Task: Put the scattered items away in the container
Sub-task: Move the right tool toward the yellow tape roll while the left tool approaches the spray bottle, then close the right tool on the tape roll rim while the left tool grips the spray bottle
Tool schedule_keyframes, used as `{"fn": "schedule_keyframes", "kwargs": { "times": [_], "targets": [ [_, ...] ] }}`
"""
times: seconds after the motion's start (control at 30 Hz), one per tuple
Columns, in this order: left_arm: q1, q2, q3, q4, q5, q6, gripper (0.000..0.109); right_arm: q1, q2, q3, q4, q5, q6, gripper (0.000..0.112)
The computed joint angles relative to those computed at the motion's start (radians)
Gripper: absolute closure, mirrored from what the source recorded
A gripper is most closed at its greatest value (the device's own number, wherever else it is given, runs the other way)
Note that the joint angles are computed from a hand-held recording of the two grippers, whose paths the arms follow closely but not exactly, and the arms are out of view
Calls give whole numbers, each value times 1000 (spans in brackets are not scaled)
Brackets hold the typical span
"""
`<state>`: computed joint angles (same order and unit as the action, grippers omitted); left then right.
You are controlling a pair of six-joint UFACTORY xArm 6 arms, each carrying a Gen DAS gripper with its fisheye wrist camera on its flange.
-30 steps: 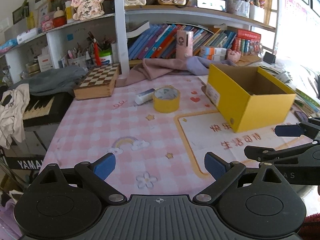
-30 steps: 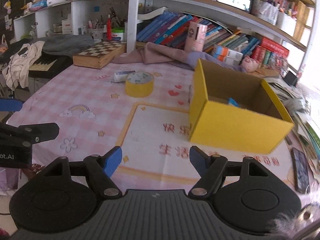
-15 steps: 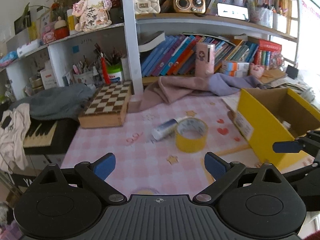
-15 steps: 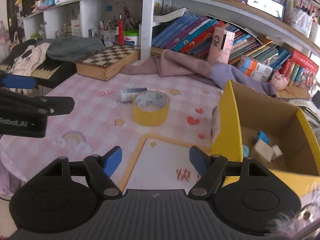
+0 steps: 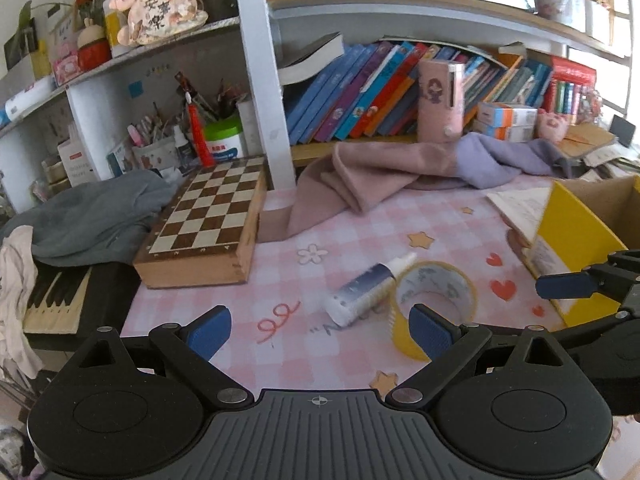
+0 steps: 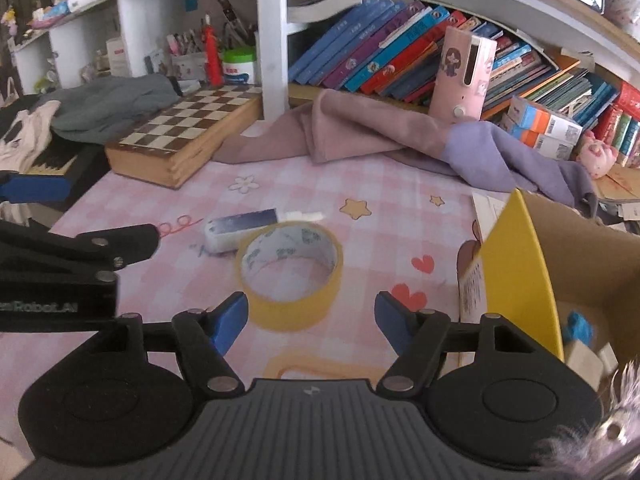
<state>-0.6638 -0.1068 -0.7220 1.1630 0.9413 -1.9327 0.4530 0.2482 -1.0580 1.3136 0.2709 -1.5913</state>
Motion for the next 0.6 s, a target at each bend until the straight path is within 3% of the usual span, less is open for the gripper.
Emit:
{"fn": "schedule_keyframes", "kwargs": {
  "times": [0.2,0.33,0.43,0.6],
  "targets": [
    [107,9,28,54,-113,-9,11,9,145,-144,-208,-26,281,46],
    [158,26,34,78,-164,-8,11,10,205,-193,-328,-21,396,52],
    [199,37,37,130,-229,-34,11,2,237,-214,-437,1,495,64],
    [278,66,25,217,-345,-93,12,-19,240,-222,-478,57,532,99]
  ]
}}
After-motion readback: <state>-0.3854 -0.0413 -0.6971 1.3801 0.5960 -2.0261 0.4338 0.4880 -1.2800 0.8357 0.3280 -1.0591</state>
